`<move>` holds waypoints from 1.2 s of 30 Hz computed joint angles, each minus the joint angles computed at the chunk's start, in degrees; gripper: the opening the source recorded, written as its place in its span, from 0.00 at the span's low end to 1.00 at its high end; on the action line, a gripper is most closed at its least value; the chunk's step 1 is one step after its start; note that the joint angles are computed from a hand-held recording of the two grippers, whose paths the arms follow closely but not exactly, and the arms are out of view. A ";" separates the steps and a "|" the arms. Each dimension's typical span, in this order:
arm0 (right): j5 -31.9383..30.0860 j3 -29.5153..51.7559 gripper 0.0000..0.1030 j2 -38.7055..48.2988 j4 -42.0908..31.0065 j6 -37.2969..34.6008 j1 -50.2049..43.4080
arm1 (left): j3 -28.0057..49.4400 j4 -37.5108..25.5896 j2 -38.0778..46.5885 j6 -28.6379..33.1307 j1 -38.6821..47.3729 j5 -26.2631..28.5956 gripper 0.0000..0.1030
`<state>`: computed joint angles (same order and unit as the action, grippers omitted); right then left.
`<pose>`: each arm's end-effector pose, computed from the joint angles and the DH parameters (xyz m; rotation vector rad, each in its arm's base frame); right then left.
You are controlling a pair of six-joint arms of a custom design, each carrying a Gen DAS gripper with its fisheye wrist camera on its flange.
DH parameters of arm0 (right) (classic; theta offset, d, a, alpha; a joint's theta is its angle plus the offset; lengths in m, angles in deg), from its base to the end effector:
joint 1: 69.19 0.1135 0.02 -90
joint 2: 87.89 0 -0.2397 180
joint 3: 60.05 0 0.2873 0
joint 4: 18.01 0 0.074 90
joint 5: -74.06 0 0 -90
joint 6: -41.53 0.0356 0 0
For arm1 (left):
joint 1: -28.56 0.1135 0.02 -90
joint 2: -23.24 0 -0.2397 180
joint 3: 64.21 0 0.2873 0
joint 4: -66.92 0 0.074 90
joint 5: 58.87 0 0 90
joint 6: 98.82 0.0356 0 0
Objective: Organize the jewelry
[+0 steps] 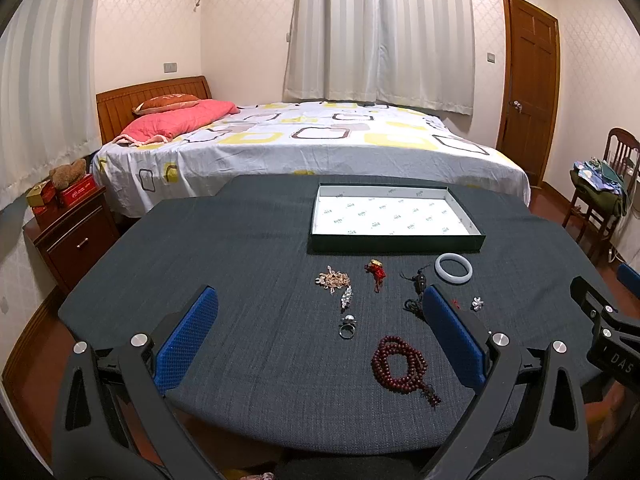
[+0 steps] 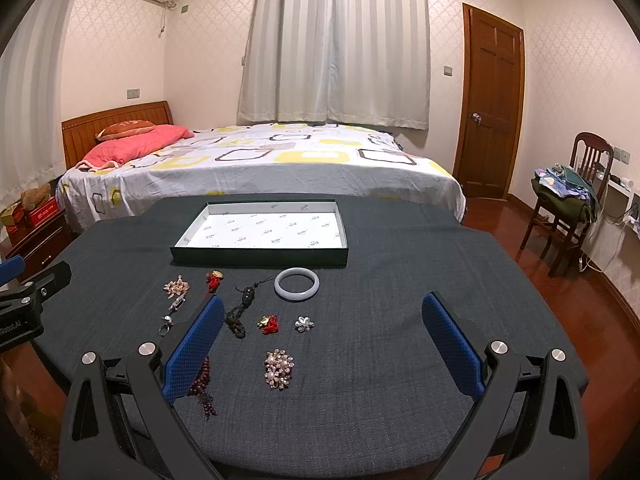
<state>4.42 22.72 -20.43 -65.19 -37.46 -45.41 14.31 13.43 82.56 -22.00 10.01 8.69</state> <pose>0.2762 0.1082 0.3541 -0.0250 2.0885 -0.0108 0.2483 -0.0690 0.3539 -0.1220 2.1165 0.0977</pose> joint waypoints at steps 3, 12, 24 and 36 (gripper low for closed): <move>0.28 0.26 0.93 0.05 -0.31 0.23 0.38 | 0.10 0.03 0.08 0.01 0.19 0.29 0.97; 0.17 0.26 0.93 0.01 -0.41 0.27 0.37 | -0.04 0.07 -0.04 0.05 0.11 0.19 0.97; 0.24 0.17 0.93 -0.04 -0.30 0.27 0.43 | 0.33 -0.16 0.17 0.07 0.26 0.37 0.97; 0.23 0.28 0.93 0.01 -0.45 0.39 0.64 | -0.34 -0.04 -0.16 -0.38 -0.03 0.18 0.97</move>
